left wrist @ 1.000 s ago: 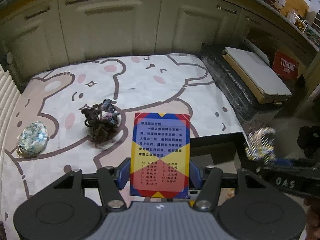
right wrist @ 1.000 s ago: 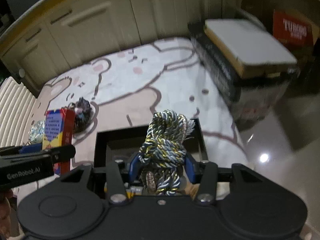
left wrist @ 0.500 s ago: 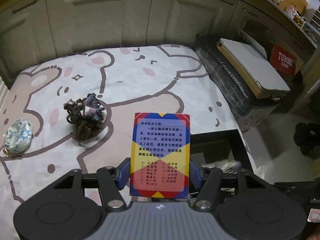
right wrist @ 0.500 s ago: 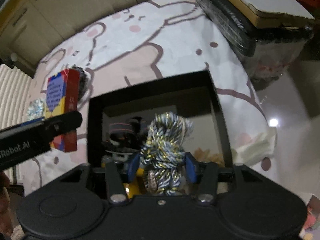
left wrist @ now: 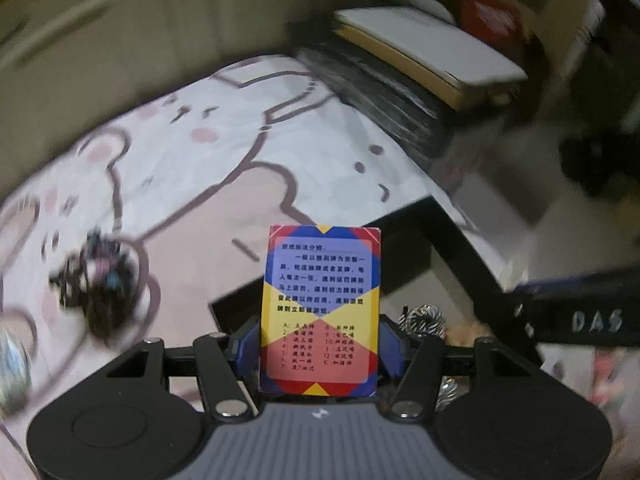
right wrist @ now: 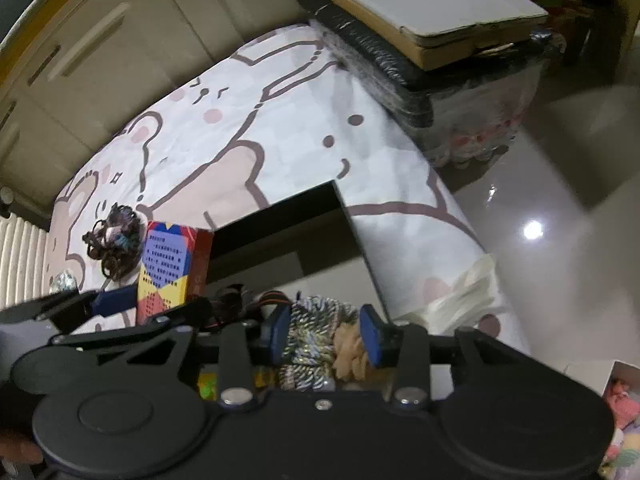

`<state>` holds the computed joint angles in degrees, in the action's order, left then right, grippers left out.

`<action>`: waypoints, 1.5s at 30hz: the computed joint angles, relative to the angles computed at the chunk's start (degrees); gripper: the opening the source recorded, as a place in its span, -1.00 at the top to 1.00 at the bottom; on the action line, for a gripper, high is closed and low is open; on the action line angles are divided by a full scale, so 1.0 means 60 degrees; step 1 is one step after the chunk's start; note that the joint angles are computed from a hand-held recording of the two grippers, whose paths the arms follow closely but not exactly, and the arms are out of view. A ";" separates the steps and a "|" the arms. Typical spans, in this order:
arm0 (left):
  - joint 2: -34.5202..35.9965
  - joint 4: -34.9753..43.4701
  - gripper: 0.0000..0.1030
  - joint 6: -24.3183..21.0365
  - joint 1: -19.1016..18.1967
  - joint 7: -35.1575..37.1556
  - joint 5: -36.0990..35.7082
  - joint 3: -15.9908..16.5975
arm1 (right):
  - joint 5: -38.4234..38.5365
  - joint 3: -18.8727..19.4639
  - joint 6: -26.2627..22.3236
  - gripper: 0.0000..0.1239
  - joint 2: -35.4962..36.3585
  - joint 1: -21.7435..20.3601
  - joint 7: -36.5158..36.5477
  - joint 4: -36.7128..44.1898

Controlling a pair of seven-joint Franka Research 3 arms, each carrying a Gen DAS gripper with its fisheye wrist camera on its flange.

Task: Organize objects
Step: 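Open the left tool to drop the card box while the right tool releases the rope toy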

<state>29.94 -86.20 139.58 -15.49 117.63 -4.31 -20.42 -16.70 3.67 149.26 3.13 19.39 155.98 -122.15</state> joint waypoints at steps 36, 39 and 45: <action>0.1578 0.3207 -0.51 -0.3364 -0.0695 0.4558 0.0686 0.0302 | 0.0028 0.0003 0.0199 0.37 -0.0223 -0.0151 0.0072 -0.0236; 0.1043 0.2485 -0.51 -0.2887 -0.0529 0.4079 0.0503 0.0324 | -0.0370 0.0050 0.0154 0.36 -0.0281 -0.0129 0.0317 -0.0191; 0.0241 0.1404 -0.52 -0.1880 -0.0324 0.2435 0.0433 0.0523 | -0.1246 0.0186 -0.0139 0.28 -0.0417 -0.0069 0.0799 -0.0013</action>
<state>31.39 -77.77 128.30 -17.44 132.24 -1.72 -17.29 -24.17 4.78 148.42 0.63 18.98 160.77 -122.22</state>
